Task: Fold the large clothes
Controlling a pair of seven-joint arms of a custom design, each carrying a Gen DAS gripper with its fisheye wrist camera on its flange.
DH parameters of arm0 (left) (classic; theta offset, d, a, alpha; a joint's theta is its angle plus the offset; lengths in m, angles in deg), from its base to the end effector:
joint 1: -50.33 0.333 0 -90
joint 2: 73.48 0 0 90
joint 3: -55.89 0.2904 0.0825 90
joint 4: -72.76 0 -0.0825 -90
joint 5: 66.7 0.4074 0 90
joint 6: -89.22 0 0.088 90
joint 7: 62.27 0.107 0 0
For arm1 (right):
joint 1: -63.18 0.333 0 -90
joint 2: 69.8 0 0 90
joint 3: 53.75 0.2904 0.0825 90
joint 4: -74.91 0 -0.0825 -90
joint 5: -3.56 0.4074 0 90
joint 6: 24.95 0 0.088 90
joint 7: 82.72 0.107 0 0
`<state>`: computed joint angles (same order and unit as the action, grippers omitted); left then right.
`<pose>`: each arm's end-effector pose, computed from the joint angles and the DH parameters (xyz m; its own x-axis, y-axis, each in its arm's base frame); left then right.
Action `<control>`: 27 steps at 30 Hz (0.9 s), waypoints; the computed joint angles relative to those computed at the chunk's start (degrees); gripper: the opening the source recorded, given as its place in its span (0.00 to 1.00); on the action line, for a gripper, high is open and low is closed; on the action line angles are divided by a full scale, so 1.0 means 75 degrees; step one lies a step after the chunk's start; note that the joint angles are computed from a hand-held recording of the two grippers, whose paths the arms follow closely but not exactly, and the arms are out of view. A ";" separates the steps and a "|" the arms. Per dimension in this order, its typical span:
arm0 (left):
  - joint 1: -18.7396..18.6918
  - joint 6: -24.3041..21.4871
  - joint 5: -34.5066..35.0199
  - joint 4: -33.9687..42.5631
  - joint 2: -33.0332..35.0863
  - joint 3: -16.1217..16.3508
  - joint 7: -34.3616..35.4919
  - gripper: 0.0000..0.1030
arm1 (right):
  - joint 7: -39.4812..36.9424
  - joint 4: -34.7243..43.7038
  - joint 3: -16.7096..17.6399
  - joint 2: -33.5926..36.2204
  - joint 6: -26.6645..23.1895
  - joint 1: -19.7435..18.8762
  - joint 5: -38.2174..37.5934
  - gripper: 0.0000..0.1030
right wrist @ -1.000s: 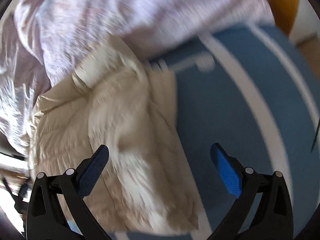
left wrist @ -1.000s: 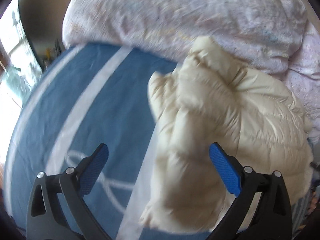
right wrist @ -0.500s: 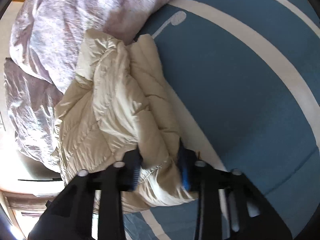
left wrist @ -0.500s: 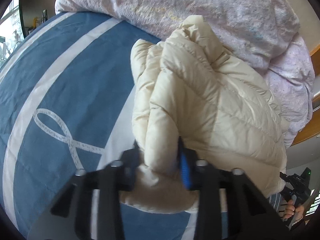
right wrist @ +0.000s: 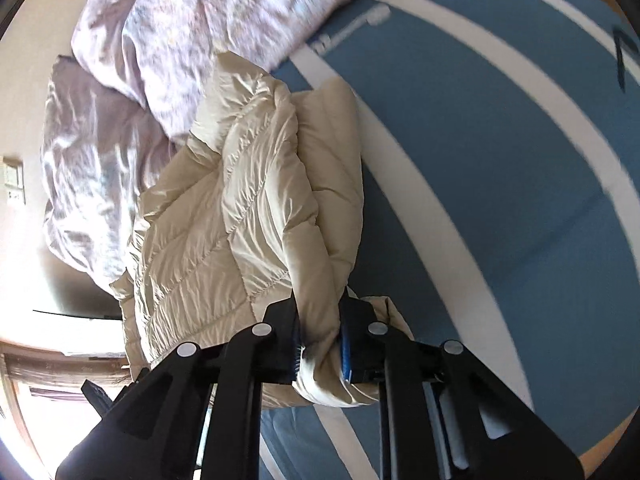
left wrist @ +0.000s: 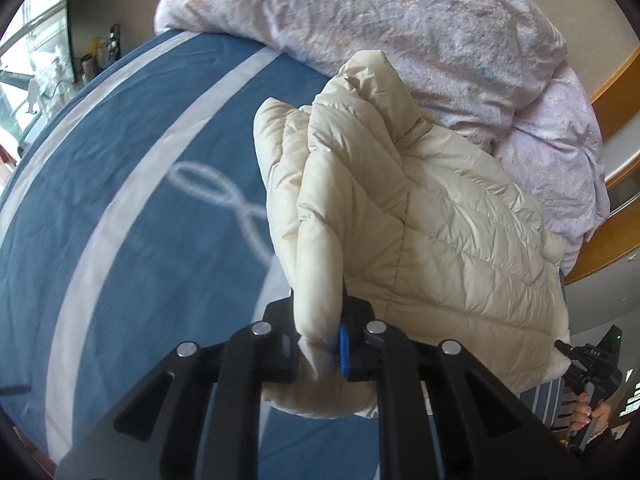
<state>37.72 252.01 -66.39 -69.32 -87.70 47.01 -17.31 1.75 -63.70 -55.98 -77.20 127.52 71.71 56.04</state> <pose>0.4785 -0.1893 0.4110 0.2772 -0.8853 0.3733 -0.7924 -0.4304 -0.4323 0.5181 0.0345 0.3489 -0.3758 -0.7168 -0.5874 -0.8167 0.5556 -0.1555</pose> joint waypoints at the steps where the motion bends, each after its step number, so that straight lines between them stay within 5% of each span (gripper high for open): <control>1: 0.0006 -0.0059 0.0022 -0.0154 -0.0178 -0.0014 -0.0034 0.14 | -0.0055 -0.0170 0.0020 -0.0116 0.0011 0.0038 0.0089 0.14; 6: -0.0006 -0.0384 0.0158 -0.0668 -0.0808 -0.0030 -0.0214 0.14 | -0.0074 -0.0444 0.0178 -0.0321 0.0023 0.0060 0.0056 0.14; 14: 0.0005 -0.0511 0.0295 -0.0841 -0.0940 -0.0057 -0.0432 0.19 | 0.1257 -0.0026 0.0310 -0.0123 -0.0010 0.0032 -0.2049 0.17; 17: 0.0102 -0.0586 0.0431 -0.0814 -0.0922 -0.0118 -0.0678 0.31 | 0.2550 0.0127 0.0569 -0.0094 -0.0072 -0.0157 -0.3924 0.30; 19: 0.0241 -0.0673 0.0663 -0.0776 -0.0940 -0.0231 -0.0931 0.54 | 0.3238 0.0017 0.0671 -0.0297 -0.0123 -0.0267 -0.4980 0.40; 22: 0.0334 -0.0650 0.0952 -0.0758 -0.1004 -0.0249 -0.1090 0.68 | 0.4241 0.0018 0.0811 -0.0434 -0.0170 -0.0469 -0.6334 0.60; 27: 0.0353 -0.0700 0.1102 -0.0673 -0.0951 -0.0127 -0.1025 0.78 | 0.5630 0.0266 0.0971 -0.0391 0.0017 -0.0668 -0.7830 0.60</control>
